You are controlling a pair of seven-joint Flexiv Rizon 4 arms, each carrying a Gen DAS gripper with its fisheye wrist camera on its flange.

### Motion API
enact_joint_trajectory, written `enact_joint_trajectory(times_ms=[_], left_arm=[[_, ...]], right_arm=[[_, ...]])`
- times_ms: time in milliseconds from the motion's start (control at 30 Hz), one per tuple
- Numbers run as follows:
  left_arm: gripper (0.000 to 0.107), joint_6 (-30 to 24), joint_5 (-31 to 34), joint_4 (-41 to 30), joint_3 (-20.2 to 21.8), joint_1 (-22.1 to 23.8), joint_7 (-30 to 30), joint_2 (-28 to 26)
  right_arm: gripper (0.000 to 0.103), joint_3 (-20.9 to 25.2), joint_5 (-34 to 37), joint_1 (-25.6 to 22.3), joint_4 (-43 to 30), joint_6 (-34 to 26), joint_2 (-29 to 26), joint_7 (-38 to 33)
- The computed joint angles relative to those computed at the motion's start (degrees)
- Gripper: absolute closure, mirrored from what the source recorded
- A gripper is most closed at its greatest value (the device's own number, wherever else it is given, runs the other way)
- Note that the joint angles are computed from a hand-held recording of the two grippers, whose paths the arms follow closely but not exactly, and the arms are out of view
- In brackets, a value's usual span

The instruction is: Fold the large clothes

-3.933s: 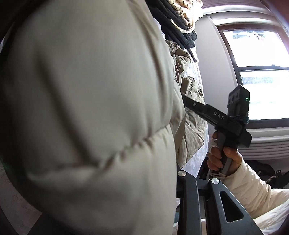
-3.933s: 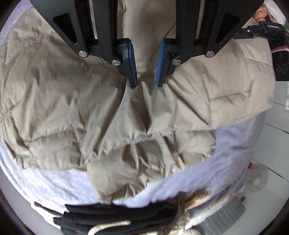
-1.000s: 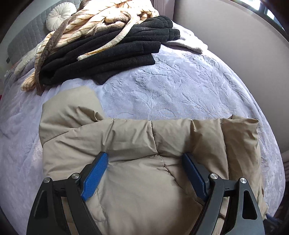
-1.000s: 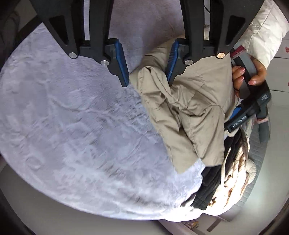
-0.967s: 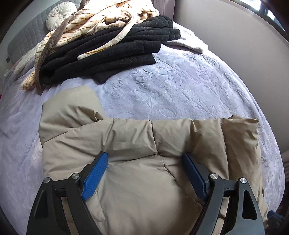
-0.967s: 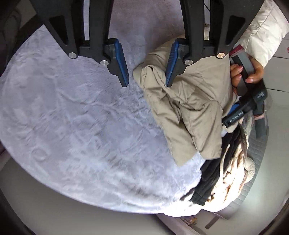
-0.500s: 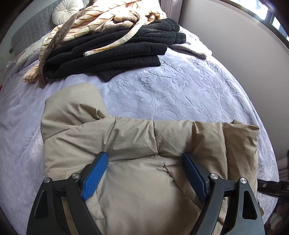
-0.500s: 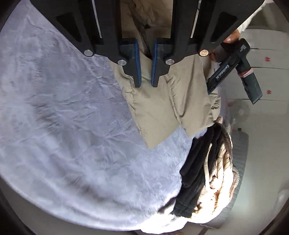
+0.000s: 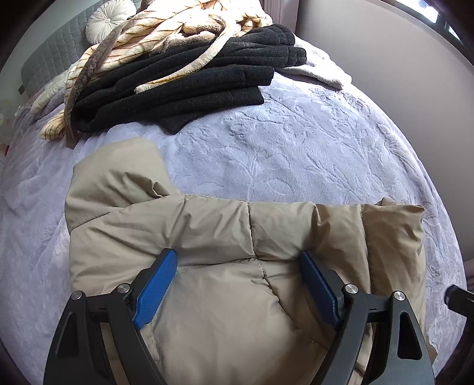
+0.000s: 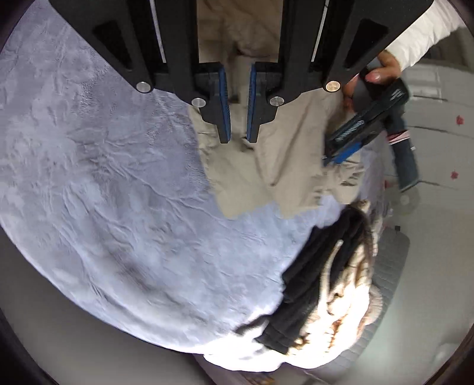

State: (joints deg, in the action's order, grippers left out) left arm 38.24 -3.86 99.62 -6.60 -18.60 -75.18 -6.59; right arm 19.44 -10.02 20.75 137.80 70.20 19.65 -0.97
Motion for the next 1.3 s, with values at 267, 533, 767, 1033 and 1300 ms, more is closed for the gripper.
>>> enact_joint_trajectory(times_ms=[267,533,767,1033,1300], left_arm=[[0.022,-2.5,-1.1,-0.5,0.2,0.5,1.3,1.2],[0.022,-8.5,-2.2,-0.1,1.9,2.9,2.5,6.2],[0.022,-13.2,-0.9,1.2,2.7,5.1,0.9,9.8],[0.011,-16.9,-0.9,2.1,3.1,6.7,0.6,12.1],[0.005,-16.5,-2.8,4.9,4.0,8.0,1.4,13.4]], right_arm=[[0.097,-0.7,6.5,6.6,-7.7,-14.5,-8.9,-8.2],[0.097,-1.0,7.0,6.1,-6.9,-17.3,-9.6,-7.2],[0.094,-1.1,6.5,6.4,-8.2,-19.0,-10.4,-8.5],[0.091,-0.8,6.3,6.6,-10.0,-22.4,-10.1,-8.9],[0.089,-1.0,6.2,6.4,-10.8,-22.6,-10.6,-8.7]])
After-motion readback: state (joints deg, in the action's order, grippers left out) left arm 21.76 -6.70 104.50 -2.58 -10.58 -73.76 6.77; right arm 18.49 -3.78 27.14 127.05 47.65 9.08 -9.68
